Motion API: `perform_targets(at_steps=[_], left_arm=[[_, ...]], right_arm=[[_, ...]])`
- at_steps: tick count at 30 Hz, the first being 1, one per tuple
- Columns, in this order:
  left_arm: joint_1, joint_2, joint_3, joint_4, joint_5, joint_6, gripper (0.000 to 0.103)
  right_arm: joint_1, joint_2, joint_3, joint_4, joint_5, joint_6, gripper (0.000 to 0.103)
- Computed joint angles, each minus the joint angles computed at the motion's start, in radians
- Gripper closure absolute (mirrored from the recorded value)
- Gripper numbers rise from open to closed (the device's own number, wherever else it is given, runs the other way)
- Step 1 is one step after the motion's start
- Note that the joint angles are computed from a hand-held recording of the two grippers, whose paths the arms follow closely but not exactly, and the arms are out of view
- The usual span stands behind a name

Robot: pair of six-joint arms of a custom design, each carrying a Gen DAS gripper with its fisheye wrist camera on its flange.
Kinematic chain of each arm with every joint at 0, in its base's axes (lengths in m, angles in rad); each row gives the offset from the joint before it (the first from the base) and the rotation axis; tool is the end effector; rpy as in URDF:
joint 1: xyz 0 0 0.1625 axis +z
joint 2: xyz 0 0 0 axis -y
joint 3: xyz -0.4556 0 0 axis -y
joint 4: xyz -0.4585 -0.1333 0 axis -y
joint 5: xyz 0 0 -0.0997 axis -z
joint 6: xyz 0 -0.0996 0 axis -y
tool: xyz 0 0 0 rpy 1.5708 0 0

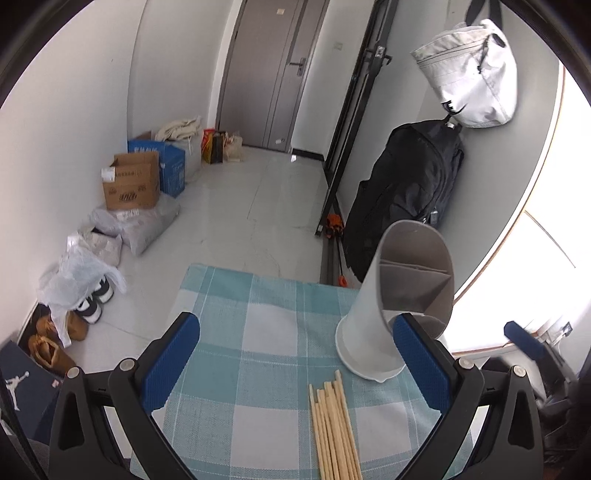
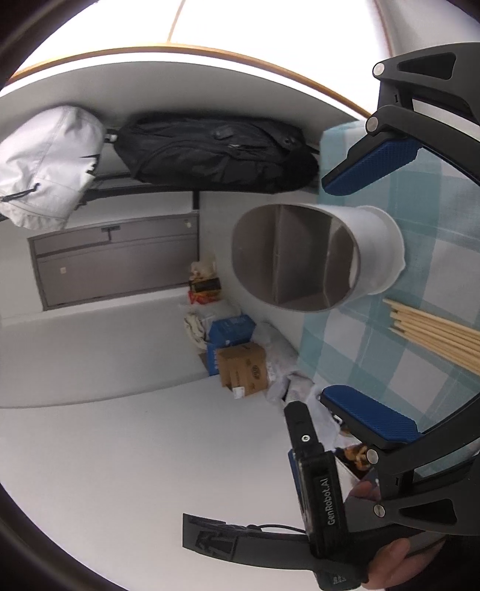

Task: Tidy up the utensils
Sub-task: 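Lower the right gripper onto the wooden chopsticks and close on one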

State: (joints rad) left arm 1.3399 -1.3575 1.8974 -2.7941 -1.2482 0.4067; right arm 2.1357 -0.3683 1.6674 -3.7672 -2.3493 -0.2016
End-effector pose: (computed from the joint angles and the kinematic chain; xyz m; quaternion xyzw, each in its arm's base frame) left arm 0.0171 -0.6478 0.3618 0.2404 0.9000 -0.3162 0.1798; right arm 0.4099 -0.5284 -0.0814 0.1591 -0.8347 0.4565 0.2638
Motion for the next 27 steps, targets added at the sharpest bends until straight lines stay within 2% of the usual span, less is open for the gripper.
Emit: perform_targets(at_steps=[3,5,6,7,8,12,13,14,16,19,22,27], left_arm=[[0.014,0.008,-0.026,0.052,-0.002,-0.013,0.001],[0.022,0.013,-0.039,0.073,0.005,-0.016,0.001],[0.028,0.019,-0.05,0.081,0.014,-0.024,0.001],[0.033,0.023,-0.057,0.09,0.018,-0.035,0.001],[0.038,0.026,-0.066,0.103,0.018,-0.046,0.001],[0.058,0.038,-0.097,0.161,0.021,-0.085,0.001],[0.06,0.039,-0.102,0.172,0.021,-0.087,0.001],[0.061,0.04,-0.106,0.18,0.025,-0.089,0.001],[0.064,0.043,-0.112,0.189,0.031,-0.08,0.001],[0.07,0.05,-0.124,0.188,0.043,-0.062,0.001],[0.076,0.051,-0.136,0.192,0.036,-0.062,0.001],[0.094,0.066,-0.169,0.216,0.023,-0.092,0.001]], right_arm=[[-0.027,-0.023,0.012,0.191,0.034,0.128,0.006],[-0.043,-0.034,0.01,0.319,0.062,0.214,0.02],[-0.056,-0.043,0.009,0.4,0.093,0.266,0.024],[-0.069,-0.048,0.001,0.491,0.129,0.316,0.035],[-0.079,-0.047,-0.014,0.569,0.151,0.351,0.04],[-0.096,-0.018,-0.083,0.767,0.185,0.399,0.048],[-0.097,-0.004,-0.107,0.809,0.181,0.403,0.054],[-0.1,0.008,-0.122,0.821,0.175,0.402,0.059],[-0.107,0.022,-0.158,0.887,0.169,0.427,0.062],[-0.114,0.035,-0.193,0.949,0.158,0.462,0.075],[-0.113,0.039,-0.216,1.0,0.15,0.495,0.078],[-0.098,0.073,-0.275,1.075,0.072,0.507,0.079]])
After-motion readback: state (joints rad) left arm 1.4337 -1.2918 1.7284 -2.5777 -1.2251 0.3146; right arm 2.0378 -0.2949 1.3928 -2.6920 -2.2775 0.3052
